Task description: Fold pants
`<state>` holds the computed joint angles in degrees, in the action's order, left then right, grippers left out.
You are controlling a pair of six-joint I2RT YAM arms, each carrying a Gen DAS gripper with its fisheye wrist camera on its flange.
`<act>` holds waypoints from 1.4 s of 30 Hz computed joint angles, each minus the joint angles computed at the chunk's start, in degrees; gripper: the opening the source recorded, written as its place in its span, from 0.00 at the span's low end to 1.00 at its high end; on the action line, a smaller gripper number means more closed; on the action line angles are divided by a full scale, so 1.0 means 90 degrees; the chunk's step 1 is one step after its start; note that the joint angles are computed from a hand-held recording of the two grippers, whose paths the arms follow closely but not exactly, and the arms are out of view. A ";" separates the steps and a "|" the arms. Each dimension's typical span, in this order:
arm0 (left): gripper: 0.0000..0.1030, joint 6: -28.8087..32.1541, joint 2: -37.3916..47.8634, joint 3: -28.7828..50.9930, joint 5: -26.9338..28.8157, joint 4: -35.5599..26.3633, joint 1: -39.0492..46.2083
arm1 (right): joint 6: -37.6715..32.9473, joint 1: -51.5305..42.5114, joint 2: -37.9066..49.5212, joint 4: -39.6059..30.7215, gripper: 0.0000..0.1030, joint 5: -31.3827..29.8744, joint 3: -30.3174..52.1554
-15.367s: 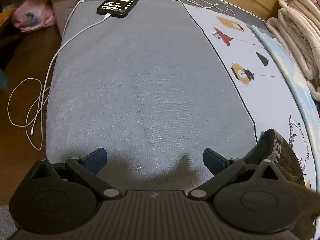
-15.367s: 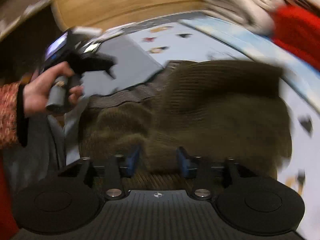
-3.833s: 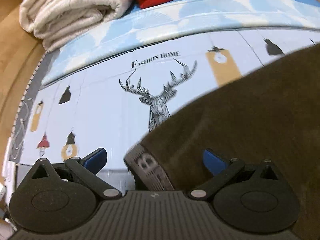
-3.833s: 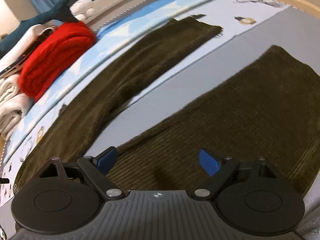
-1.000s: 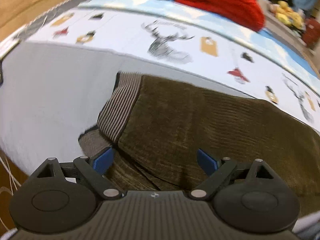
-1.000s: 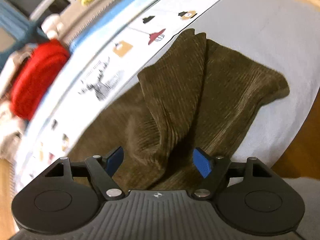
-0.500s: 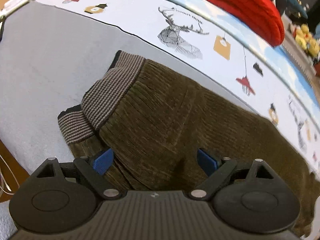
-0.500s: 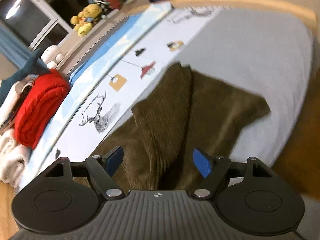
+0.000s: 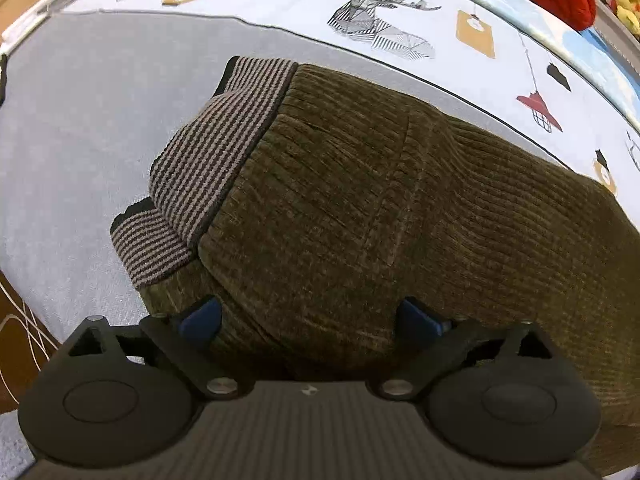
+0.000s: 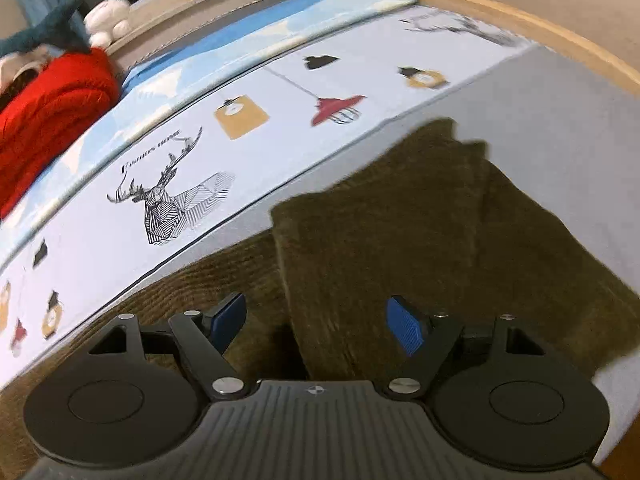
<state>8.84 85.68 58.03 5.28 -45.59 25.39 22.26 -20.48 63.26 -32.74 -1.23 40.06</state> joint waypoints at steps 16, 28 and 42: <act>0.21 -0.1805 0.0913 0.3234 0.0350 -0.2217 -0.0214 | 0.0242 -0.1776 0.0926 -0.1113 0.07 -0.1006 0.3193; 0.33 -0.0769 0.0650 0.1483 0.0573 -0.1854 0.0787 | -0.2129 -0.5442 0.0336 -0.2383 0.07 -0.1832 0.0902; 0.48 -0.0507 0.0247 0.1464 0.0152 -0.1850 0.0877 | -0.3726 -0.7223 -0.0511 -0.3179 0.07 -0.4071 0.0966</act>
